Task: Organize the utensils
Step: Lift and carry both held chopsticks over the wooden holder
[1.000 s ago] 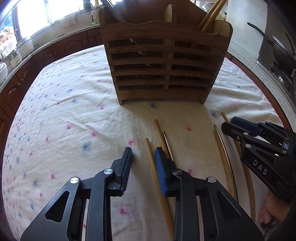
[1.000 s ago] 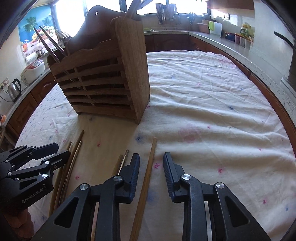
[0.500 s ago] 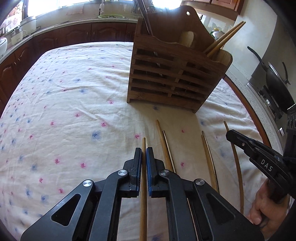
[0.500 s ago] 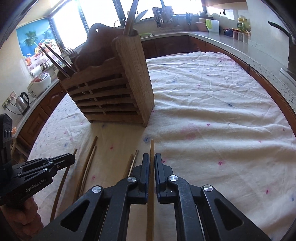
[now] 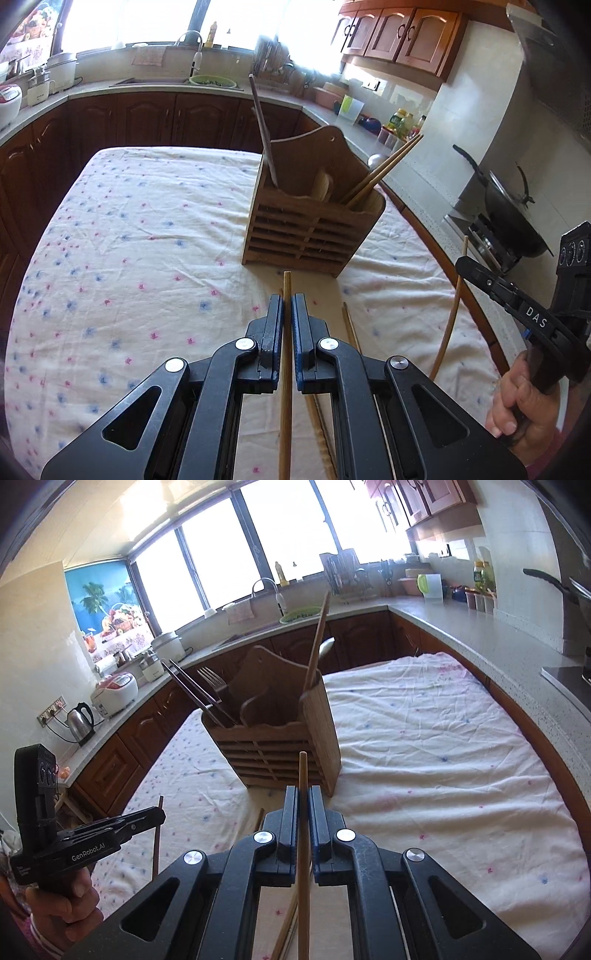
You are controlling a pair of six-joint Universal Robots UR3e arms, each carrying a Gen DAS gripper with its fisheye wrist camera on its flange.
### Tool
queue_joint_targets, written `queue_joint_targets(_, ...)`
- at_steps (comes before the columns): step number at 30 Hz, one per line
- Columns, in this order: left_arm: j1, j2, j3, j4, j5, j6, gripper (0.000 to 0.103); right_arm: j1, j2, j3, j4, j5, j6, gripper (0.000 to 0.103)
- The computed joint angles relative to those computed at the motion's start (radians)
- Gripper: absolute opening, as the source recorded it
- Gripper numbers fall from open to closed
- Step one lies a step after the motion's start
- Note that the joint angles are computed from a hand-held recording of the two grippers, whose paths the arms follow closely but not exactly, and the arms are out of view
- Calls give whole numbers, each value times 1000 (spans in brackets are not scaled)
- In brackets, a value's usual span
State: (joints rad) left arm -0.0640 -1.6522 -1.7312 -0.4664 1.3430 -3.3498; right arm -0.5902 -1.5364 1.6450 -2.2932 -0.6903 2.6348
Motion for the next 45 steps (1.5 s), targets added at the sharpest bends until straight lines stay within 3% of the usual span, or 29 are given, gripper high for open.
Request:
queue_joint_targets(13, 33, 119, 0, 9, -37, 12, 4, -83, -100, -15, -5, 141, 30, 5)
queue_joint_targets(32, 32, 104, 81, 18, -7, -5, 4, -75, -46, -92, -43, 154, 90, 5)
queue_joint_targets(38, 36, 47, 207, 15, 10, 2, 4, -54, 31, -184, -132, 160, 194, 5)
queue_joint_targets(45, 31, -101, 483, 17, 53, -4, 4, 12, 208, -436, -297, 121, 409, 5)
